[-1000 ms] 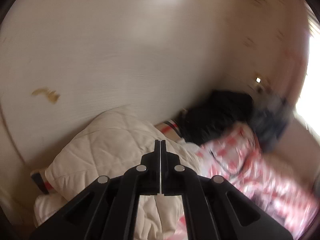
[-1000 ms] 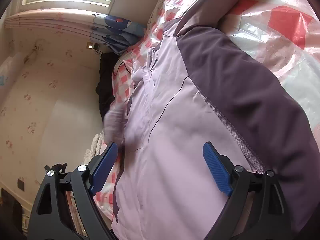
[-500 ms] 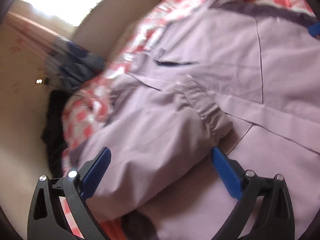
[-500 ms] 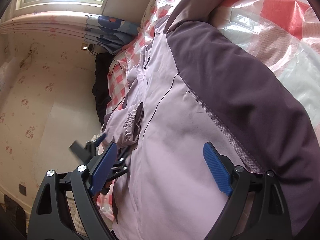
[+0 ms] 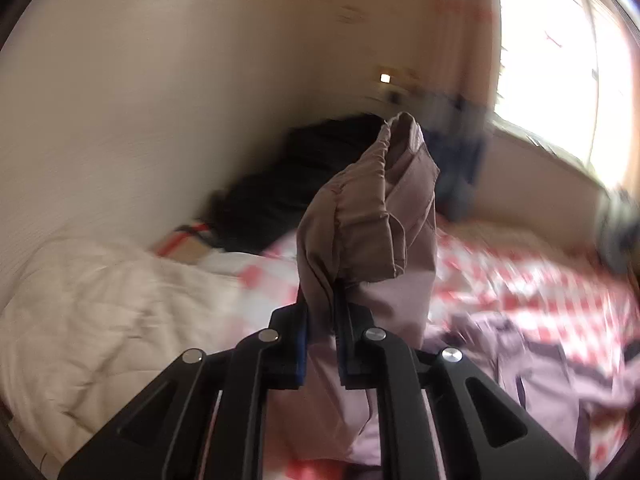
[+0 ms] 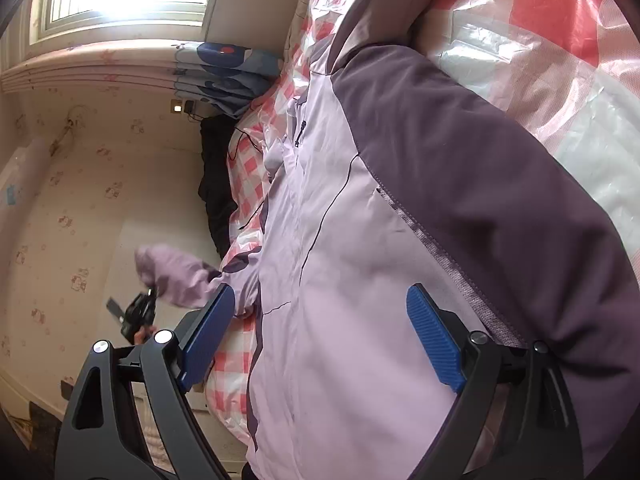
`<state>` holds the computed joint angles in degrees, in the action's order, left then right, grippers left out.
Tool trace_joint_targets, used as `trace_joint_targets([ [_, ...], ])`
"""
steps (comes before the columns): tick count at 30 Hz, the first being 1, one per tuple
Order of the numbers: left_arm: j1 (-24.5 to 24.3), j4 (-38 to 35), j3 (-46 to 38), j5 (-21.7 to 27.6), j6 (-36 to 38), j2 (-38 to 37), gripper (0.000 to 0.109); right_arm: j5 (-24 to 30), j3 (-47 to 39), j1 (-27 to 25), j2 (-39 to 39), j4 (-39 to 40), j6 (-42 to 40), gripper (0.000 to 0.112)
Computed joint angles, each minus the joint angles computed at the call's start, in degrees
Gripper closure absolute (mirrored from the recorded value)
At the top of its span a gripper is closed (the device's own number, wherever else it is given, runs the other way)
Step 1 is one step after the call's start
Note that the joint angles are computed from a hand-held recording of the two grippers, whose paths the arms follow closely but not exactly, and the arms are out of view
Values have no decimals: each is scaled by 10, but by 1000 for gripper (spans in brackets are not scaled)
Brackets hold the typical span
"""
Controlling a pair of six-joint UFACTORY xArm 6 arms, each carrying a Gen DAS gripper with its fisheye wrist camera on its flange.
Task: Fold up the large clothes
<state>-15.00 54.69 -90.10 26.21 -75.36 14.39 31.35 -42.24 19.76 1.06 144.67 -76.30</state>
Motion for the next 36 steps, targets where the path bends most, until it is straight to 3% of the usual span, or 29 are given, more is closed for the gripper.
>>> trace_joint_targets([
  [2,52,-22,75,49,-80,-71,90,-8,-5,2,2,-10,7,28],
  [5,126,-88,197,37,-141,-172,80,-31,-17,11,5,-31,19,27],
  [6,145,-68,246,24,-182,-221,73,-37,-19,14,3,-35,20,25],
  [7,151,-43,274,30,-212,-254,47,-40,-19,16,0,-40,22,24],
  [8,149,-5,300,48,-251,-289,32,-37,-15,17,-9,-39,20,24],
  [9,136,37,325,69,-289,-326,28,-35,-7,16,-22,-24,6,24],
  [11,110,68,359,64,-294,-365,22,-34,22,9,-70,43,-70,24],
  [14,36,106,380,57,-285,-373,17,-95,55,-20,-154,160,-212,16],
  [18,-82,181,326,5,-330,-252,13,-224,36,-115,-195,169,-250,16],
  [20,-122,185,246,-48,-334,-138,13,-241,24,-169,-190,91,-174,16],
  [22,-152,196,157,-91,-342,-36,13,-232,6,-224,-169,-2,-86,16],
  [25,-181,107,14,-146,-269,110,13,-208,-50,-287,-96,-130,26,16],
  [28,-207,18,-94,-159,-185,215,13,-186,-115,-326,-7,-216,127,16],
  [30,-216,42,-107,-151,-186,228,13,-187,-158,-338,49,-238,172,16],
  [32,-220,88,-118,-137,-208,241,13,-161,-189,-355,89,-188,144,17],
  [34,-213,66,-127,-139,-180,263,13,-109,-206,-379,109,-137,91,39],
  [35,-205,67,-95,-139,-189,243,13,-104,-218,-383,115,-138,87,71],
  [36,-197,58,-87,-161,-191,243,13,-89,-223,-387,112,-128,66,94],
])
